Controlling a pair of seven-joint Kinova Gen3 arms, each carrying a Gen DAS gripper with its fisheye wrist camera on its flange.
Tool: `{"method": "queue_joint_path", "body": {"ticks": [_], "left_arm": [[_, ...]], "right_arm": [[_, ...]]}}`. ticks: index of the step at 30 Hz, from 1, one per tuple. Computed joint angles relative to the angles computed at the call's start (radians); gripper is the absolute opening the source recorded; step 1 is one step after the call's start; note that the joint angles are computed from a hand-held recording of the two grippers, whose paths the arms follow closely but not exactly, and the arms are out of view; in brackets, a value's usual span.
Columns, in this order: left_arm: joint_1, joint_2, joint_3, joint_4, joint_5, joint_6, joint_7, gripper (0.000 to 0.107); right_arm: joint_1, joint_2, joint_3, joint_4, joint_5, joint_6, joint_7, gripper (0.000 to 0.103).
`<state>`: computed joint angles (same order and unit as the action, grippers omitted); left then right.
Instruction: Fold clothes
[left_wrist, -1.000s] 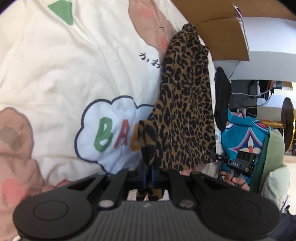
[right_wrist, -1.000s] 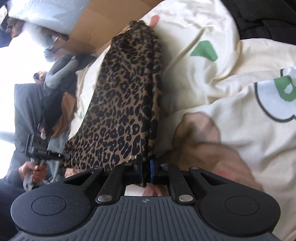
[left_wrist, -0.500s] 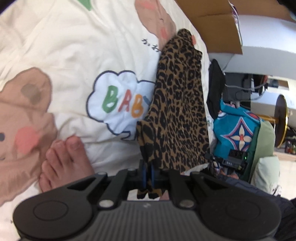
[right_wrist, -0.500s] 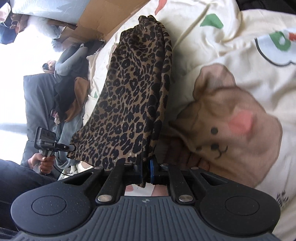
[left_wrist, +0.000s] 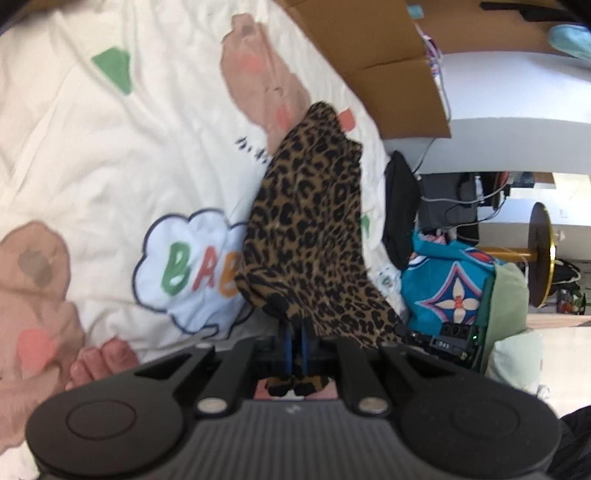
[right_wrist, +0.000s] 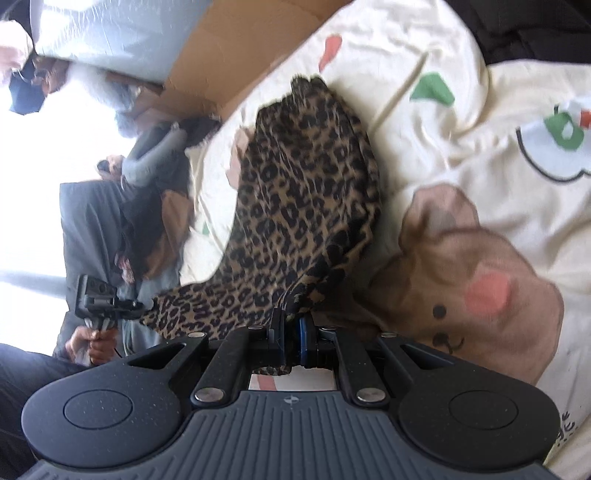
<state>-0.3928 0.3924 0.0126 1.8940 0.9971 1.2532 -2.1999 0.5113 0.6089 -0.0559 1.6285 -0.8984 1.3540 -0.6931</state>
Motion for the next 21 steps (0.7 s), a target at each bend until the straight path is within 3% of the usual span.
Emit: {"method": "queue_joint_path", "body": {"ticks": [7, 21], "left_arm": [[0.009, 0.005, 0.008, -0.037, 0.053, -0.045, -0.01, 0.005], [0.082, 0.081, 0.062, -0.19, 0.004, -0.24, 0.146, 0.005]], "right_arm": [[0.005, 0.0, -0.009, 0.013, -0.077, -0.058, 0.013, 0.006], [-0.048, 0.024, -0.049, -0.03, -0.127, -0.232, -0.018, 0.006]]}}
